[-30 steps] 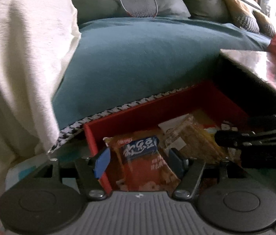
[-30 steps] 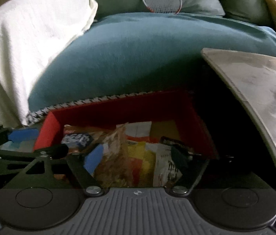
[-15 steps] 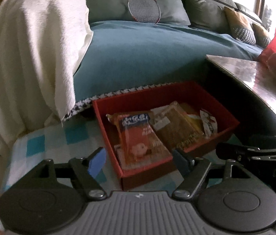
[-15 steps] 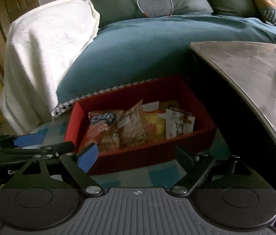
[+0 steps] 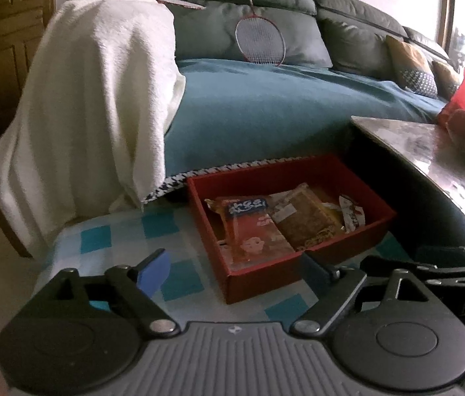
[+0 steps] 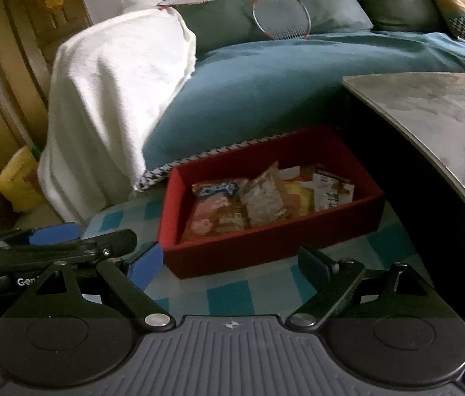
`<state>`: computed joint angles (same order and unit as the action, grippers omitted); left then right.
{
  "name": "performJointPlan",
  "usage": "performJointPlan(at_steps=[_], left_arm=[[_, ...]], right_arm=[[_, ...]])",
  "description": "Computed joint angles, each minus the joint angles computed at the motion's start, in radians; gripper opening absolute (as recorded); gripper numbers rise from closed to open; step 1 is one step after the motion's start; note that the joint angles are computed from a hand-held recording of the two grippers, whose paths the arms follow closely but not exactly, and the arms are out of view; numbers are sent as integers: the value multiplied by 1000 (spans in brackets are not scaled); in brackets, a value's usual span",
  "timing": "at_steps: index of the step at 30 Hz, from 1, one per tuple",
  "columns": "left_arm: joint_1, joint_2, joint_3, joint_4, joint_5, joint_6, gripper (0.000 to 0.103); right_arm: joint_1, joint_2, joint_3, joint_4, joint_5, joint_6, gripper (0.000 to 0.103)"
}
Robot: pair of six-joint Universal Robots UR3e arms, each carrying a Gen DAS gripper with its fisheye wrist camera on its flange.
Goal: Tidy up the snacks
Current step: 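Release both packets into the red tray and open both grippers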
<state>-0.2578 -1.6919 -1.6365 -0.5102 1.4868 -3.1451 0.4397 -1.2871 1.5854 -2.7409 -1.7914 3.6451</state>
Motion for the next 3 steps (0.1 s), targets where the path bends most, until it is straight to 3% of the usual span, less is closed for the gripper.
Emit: performJointPlan(at_steps=[3], left_arm=[[-3, 35, -35, 17, 17, 2, 82]], right_arm=[[20, -3, -4, -2, -16, 4, 93]])
